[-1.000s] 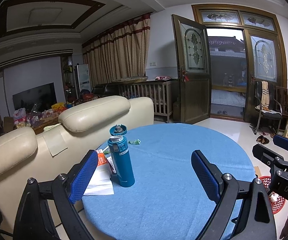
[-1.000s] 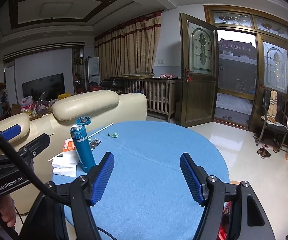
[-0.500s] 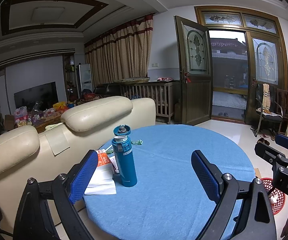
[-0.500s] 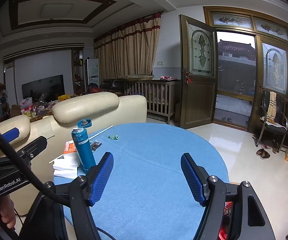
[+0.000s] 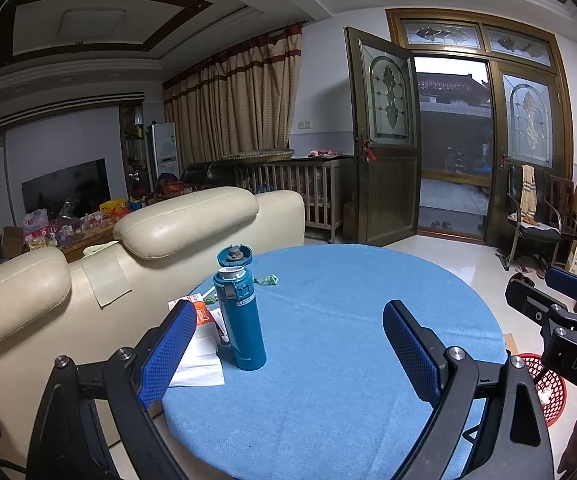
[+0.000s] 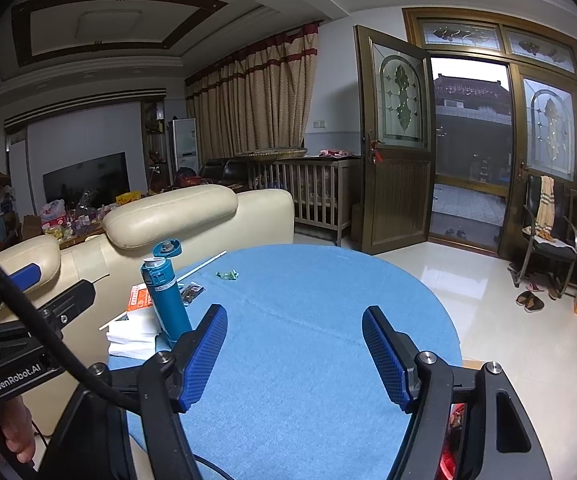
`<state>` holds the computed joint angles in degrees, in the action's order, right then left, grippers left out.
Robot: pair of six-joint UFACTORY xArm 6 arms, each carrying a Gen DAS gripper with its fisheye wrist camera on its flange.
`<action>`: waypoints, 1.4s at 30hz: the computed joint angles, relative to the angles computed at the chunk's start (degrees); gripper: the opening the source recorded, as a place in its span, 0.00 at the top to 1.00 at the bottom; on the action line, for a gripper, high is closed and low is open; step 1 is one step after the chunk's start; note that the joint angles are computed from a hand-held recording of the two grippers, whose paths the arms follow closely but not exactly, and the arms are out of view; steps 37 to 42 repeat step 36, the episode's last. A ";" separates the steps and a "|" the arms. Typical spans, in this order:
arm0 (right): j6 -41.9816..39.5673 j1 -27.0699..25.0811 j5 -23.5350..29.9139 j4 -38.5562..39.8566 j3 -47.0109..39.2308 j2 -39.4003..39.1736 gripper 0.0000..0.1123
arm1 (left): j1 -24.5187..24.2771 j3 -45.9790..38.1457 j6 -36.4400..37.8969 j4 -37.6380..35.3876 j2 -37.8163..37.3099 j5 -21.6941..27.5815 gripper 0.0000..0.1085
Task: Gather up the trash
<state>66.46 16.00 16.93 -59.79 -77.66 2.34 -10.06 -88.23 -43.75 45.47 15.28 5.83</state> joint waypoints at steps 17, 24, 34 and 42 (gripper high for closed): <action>4.52 -2.65 -1.29 -2.49 0.45 0.33 0.32 | -2.63 -3.84 11.62 -11.39 4.14 1.92 0.13; 5.27 -4.39 -2.01 -2.26 -1.14 2.24 0.32 | -3.46 -7.85 18.21 -16.99 7.68 3.28 0.13; 1.54 -6.25 -1.59 3.01 -5.05 7.84 0.32 | -6.03 -19.83 36.08 -34.54 16.46 10.78 0.13; 0.86 -6.99 -1.62 3.57 -5.80 9.48 0.31 | -6.56 -24.18 39.01 -37.70 19.75 13.49 0.13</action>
